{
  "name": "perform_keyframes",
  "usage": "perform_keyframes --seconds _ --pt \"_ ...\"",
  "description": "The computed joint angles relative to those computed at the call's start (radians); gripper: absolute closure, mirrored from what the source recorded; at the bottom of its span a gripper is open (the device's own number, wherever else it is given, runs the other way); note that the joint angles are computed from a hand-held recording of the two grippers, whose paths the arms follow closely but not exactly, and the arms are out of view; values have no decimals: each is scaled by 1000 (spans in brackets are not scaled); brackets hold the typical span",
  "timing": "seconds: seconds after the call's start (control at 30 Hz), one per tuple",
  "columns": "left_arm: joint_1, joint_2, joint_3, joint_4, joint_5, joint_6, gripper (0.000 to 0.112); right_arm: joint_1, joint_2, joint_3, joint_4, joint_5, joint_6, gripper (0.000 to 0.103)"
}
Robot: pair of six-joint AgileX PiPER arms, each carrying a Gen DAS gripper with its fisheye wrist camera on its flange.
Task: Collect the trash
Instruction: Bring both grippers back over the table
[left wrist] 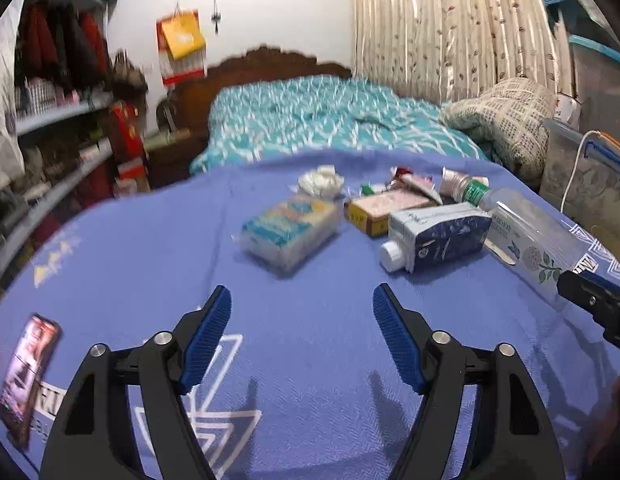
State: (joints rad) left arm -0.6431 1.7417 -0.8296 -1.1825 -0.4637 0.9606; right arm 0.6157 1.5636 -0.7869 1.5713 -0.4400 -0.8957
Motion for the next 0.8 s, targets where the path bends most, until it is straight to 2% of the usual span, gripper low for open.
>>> perform_keyframes --seconds 0.1,0.2,0.27,0.33,0.43,0.5,0.6,0.67,0.8 --pt "-13 -16 26 43 -44 -52 32 21 -3 0 3 -38 -7 32" --pt "-17 -39 66 106 -94 -152 24 60 -8 -4 11 -128 -31 32" --pt "-31 -63 114 170 -151 -239 18 84 -17 -4 8 -189 -41 32" --pt "-61 -81 161 214 -238 -307 18 110 -18 -1 -2 -257 -36 32" --pt "-90 -91 195 230 -314 -343 18 156 -3 1 -18 -349 -24 29" --pt "-88 -91 190 213 -314 -338 18 177 2 -3 -20 -380 -32 24" --pt "-57 -98 180 226 -258 -350 18 218 11 -2 -38 -438 -29 19" --pt "-53 -94 171 217 -247 -343 18 241 21 -6 -48 -466 -26 16" --pt "-64 -84 164 192 -261 -315 18 235 22 -8 -49 -456 -21 15"
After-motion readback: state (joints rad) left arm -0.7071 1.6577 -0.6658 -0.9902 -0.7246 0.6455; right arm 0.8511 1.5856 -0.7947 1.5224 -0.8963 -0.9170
